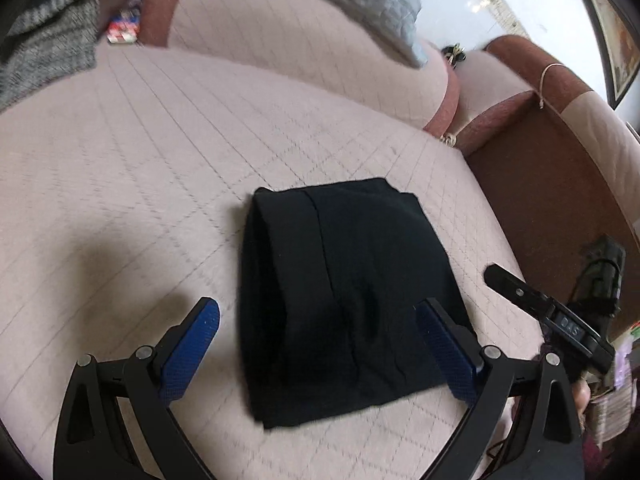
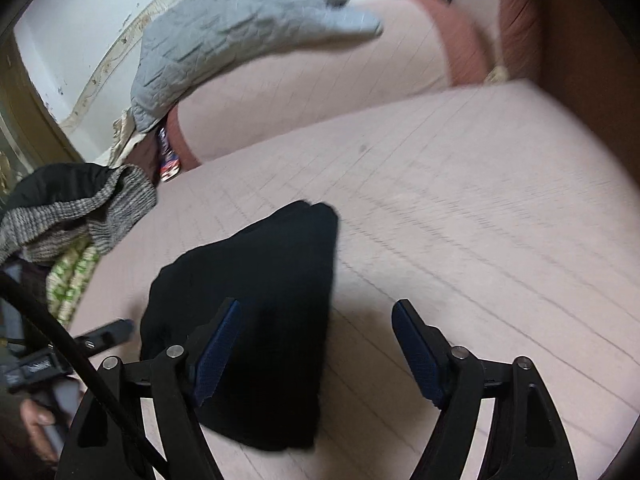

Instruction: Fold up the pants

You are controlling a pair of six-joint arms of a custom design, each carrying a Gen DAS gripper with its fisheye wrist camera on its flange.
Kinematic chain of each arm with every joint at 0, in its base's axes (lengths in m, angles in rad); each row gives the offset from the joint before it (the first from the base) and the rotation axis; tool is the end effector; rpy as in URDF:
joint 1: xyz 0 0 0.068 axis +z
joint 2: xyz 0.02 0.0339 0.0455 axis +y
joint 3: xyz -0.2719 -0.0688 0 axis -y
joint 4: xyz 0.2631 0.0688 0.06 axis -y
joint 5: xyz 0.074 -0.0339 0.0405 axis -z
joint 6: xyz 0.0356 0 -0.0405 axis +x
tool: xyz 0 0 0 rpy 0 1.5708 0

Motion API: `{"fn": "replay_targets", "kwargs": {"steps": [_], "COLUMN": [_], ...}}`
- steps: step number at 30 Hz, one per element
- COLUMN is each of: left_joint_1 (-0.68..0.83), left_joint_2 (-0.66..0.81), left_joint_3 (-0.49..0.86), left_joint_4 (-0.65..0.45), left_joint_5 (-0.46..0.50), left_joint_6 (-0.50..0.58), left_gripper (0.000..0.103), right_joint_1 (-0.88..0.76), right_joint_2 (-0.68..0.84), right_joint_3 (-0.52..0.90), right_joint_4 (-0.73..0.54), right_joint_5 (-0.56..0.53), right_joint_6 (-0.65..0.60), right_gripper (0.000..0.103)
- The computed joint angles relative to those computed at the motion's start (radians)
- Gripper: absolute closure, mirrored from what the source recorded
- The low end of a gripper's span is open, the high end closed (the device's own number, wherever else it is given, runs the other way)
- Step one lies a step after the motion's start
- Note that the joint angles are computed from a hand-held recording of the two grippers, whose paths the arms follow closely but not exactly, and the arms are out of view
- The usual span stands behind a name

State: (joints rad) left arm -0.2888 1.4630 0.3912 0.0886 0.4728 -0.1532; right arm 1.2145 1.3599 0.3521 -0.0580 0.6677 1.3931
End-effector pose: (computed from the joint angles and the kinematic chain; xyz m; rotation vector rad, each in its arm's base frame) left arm 0.2139 -0.0805 0.0935 0.3604 2.5475 -0.7733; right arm 0.0917 0.1831 0.0997 0.4188 2.3209 0.3696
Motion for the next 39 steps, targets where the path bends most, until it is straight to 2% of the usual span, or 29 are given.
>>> {"fn": "replay_targets", "kwargs": {"steps": [1,5,10,12,13,14,15,16,17,18,24,28,32,35,36,37,39], "left_joint_1": [0.001,-0.027,-0.068,-0.089,-0.098,-0.107,-0.124,-0.127,-0.128,-0.126,-0.112,-0.098,-0.143,-0.178,-0.17,-0.156,-0.1], "left_joint_2": [0.042,0.194,0.314,0.327,0.325,0.319,0.3,0.289,0.276,0.259,0.226,0.247,0.289,0.402,0.436,0.455,0.451], "left_joint_3": [0.022,0.103,0.163,0.187,0.195,0.201,0.206,0.208,0.21,0.206,0.229,0.271,0.336,0.43,0.452,0.459,0.432], "left_joint_4": [0.004,0.032,0.101,0.096,0.084,0.07,0.041,0.023,0.005,-0.004,-0.043,-0.031,-0.022,-0.054,-0.069,-0.069,-0.047], "left_joint_5": [0.015,0.002,-0.009,-0.035,-0.041,-0.049,-0.076,-0.085,-0.08,-0.08,-0.042,0.024,-0.003,-0.089,-0.107,-0.086,0.019], "left_joint_6": [0.004,0.0,-0.019,-0.047,-0.053,-0.051,-0.036,-0.022,-0.005,0.0,-0.038,-0.092,-0.126,-0.157,-0.166,-0.182,-0.23], "left_gripper": [0.004,0.004,0.0,0.001,0.004,0.022,0.047,0.058,0.064,0.067,0.069,0.069,0.068,0.061,0.06,0.058,0.056], "right_joint_1": [-0.061,-0.223,-0.387,-0.408,-0.414,-0.42,-0.423,-0.419,-0.421,-0.424,-0.371,-0.343,-0.359,-0.406,-0.423,-0.433,-0.445], "right_joint_2": [0.021,0.16,0.359,0.42,0.428,0.431,0.426,0.412,0.405,0.4,0.224,0.08,-0.001,0.047,0.077,0.088,0.071], "right_joint_3": [-0.024,-0.055,-0.073,-0.075,-0.073,-0.066,-0.055,-0.047,-0.047,-0.053,-0.056,-0.036,-0.039,-0.022,-0.014,-0.023,-0.037], "right_joint_4": [0.104,0.382,0.724,0.828,0.841,0.848,0.827,0.798,0.802,0.826,0.72,0.571,0.483,0.407,0.382,0.379,0.34], "right_joint_5": [-0.055,-0.212,-0.446,-0.471,-0.479,-0.499,-0.514,-0.51,-0.524,-0.55,-0.472,-0.369,-0.313,-0.288,-0.284,-0.279,-0.264], "right_joint_6": [-0.07,-0.229,-0.347,-0.365,-0.36,-0.356,-0.349,-0.344,-0.343,-0.33,-0.333,-0.387,-0.426,-0.391,-0.353,-0.324,-0.285], "right_gripper": [0.025,0.025,0.025,0.025,0.033,0.044,0.057,0.072,0.078,0.081,0.084,0.084,0.084,0.065,0.052,0.049,0.049]}}
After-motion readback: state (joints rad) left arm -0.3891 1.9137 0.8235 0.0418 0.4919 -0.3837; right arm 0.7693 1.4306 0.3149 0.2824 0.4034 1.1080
